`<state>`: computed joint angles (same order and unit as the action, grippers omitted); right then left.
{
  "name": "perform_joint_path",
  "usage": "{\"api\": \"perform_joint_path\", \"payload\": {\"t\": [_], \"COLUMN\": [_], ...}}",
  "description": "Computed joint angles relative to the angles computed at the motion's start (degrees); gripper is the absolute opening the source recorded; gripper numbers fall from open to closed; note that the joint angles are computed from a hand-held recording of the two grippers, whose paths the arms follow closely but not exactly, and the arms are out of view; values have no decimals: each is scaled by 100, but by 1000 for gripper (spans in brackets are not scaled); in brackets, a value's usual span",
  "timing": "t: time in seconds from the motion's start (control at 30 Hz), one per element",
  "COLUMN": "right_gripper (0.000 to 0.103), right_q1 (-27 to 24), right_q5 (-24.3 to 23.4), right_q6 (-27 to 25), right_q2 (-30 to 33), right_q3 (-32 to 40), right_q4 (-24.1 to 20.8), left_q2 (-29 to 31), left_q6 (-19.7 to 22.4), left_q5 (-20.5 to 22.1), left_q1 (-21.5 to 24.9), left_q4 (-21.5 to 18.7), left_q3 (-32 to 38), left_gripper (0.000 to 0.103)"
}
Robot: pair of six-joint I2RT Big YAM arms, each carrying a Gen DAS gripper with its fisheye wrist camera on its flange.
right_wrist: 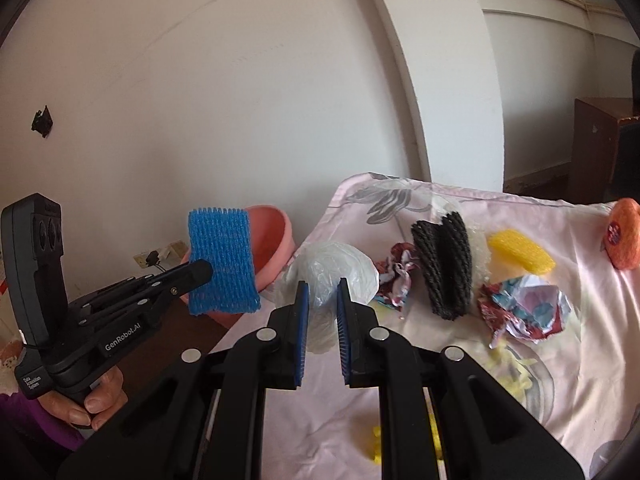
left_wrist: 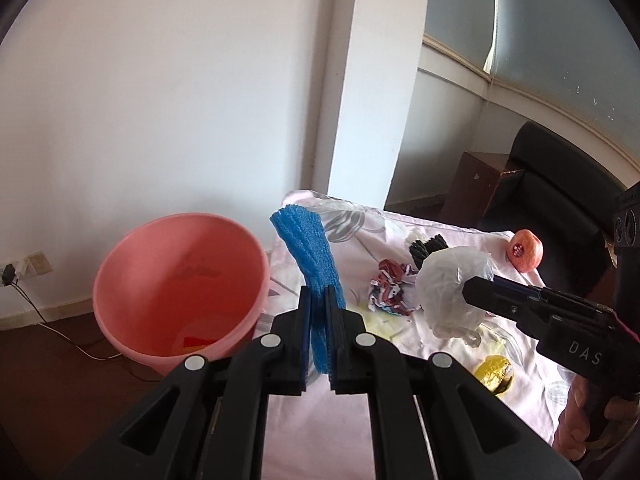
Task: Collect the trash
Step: 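Carry the blue net and clear bag over the pink bucket with both tools, then open both tools to drop the blue net and clear bag into the bucket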
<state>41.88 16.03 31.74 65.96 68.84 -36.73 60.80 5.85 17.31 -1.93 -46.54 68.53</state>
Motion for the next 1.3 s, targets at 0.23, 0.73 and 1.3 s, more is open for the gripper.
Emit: {"api": "perform_joint_path", "payload": {"t": [0.23,0.73,1.3], "right_gripper": [14,14,14], "right_q1": [-52,-60,-178], "right_q5": [-468,-1324,-1739], "right_q6": [-493,-1039,-823], "right_q2": [826,2435,3113], "right_q3": [838,2428,2797], "right_q4": [80,-224,-611], "left_q2": [272,960,1314], "left_q6": [-66,20,124], "left_q5": [-167,-263,-466], "left_q1": [543,1400,1329], "left_q4": [148,79,-95], "left_q3": [211,619,481], "left_gripper": [6,6,6]}}
